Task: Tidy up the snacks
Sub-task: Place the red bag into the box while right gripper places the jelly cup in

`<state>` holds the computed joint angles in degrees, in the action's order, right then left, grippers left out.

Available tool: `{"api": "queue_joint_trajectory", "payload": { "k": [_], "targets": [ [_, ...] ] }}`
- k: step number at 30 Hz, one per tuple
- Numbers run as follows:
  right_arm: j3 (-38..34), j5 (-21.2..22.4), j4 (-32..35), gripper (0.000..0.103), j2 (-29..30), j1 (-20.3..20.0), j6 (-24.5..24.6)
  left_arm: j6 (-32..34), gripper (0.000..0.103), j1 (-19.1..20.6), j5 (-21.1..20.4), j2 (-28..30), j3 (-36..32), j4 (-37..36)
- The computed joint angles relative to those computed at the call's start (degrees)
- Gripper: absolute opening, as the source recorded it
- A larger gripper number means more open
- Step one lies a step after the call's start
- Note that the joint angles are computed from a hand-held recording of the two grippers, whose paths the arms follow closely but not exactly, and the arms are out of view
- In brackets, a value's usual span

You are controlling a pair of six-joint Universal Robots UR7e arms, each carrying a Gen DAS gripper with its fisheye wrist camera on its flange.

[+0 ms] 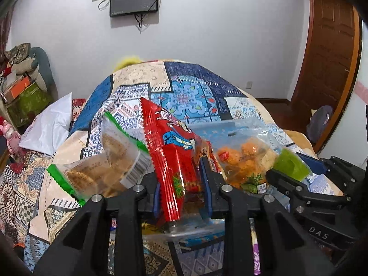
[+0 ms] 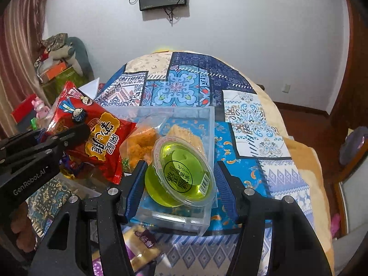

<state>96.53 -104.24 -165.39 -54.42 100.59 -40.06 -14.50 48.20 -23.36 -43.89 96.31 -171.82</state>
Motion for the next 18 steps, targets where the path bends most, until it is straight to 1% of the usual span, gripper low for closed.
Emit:
{"api": "queue_joint_trajectory", "payload": {
  "k": [1,2,4,10,13,15,18],
  "targets": [
    [-0.2,0.1,1.1,0.058,-0.2,-0.1,0.0,-2.1,0.036,0.2,-0.8,-0.8,0.3,2.6],
    [-0.2,0.2,1.8,0.058,-0.5,-0.1,0.3,-4.5,0.042,0.3,-1.6,-1.6,0.7,5.1],
    [-0.5,0.6,4.2,0.063,-1.0,-0.2,0.8,-6.7,0.043,0.6,-3.8,-2.8,1.7,6.5],
    [1.4,0.5,3.8,0.065,-3.5,0.3,-0.1,-9.2,0.045,-0.6,-6.1,-5.1,4.4,7.7],
    [2.4,1.4,5.1,0.069,-5.5,0.3,0.7,-11.0,0.05,-1.8,-5.8,-6.4,5.9,8.5],
    [3.3,2.2,5.6,0.07,-6.9,0.3,0.9,-11.9,0.059,-2.7,-5.2,-7.2,6.8,9.2],
    [5.2,2.4,5.9,0.072,-8.8,0.5,0.5,-15.0,0.063,-4.4,-3.2,-9.0,8.8,12.2]
  ]
}}
